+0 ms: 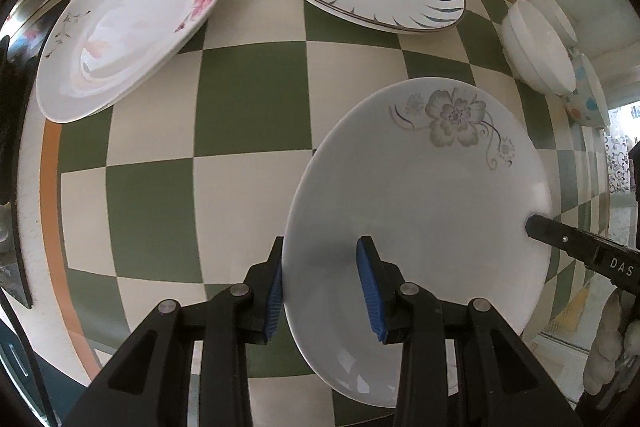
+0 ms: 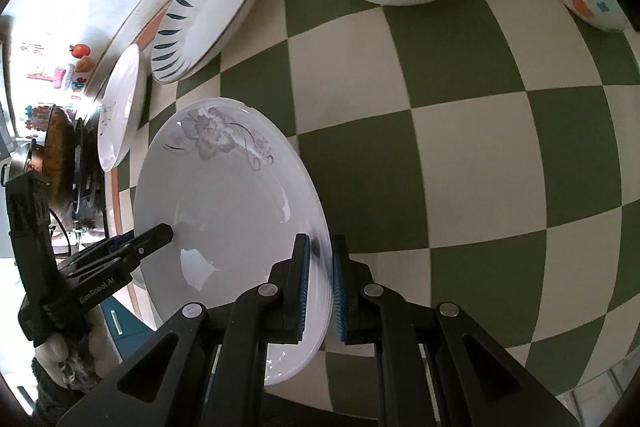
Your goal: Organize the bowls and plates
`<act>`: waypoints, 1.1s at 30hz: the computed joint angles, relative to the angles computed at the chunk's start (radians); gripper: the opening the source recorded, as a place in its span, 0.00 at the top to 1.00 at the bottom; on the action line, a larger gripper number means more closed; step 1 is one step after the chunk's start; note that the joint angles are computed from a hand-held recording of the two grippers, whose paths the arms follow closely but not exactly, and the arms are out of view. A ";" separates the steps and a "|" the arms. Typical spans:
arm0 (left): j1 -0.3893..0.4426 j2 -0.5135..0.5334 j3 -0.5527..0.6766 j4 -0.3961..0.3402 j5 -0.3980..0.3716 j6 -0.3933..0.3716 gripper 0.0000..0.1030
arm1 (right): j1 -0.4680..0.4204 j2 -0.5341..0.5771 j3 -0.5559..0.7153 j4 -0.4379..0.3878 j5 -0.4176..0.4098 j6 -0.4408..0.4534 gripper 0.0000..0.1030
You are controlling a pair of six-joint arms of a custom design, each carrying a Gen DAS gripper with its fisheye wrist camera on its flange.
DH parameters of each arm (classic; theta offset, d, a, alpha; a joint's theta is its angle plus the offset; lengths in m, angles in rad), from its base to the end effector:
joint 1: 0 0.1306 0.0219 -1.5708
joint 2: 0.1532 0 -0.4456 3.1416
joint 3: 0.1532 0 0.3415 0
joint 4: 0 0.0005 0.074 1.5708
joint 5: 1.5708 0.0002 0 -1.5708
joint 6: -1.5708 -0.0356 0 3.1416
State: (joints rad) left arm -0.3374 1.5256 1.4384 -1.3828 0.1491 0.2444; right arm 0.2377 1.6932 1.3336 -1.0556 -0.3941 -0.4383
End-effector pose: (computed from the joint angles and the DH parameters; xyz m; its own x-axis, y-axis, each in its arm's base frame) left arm 0.3953 -0.1448 0.4352 -0.9936 0.0950 -0.0619 0.1042 0.9803 -0.1678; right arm 0.4626 0.1256 0.3336 -0.9862 0.1643 0.0207 0.1583 0.8986 0.4092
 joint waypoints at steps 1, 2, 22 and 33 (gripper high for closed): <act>-0.004 0.006 0.001 0.003 -0.004 0.005 0.69 | -0.004 0.002 -0.002 -0.001 -0.002 0.005 0.88; -0.009 0.012 0.002 0.007 -0.007 0.009 0.69 | -0.008 0.002 -0.003 -0.002 -0.005 0.010 0.88; 0.035 -0.021 0.143 0.007 -0.109 0.218 0.66 | -0.036 -0.001 0.103 -0.120 -0.020 0.080 0.85; 0.302 0.023 0.189 0.028 -0.114 0.146 0.54 | 0.109 0.198 0.567 -0.192 -0.077 0.101 0.36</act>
State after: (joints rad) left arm -0.0349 1.5486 1.6276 -1.3551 0.0354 0.3903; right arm 0.3464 1.8909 1.9003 -1.2480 -0.4709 -0.3376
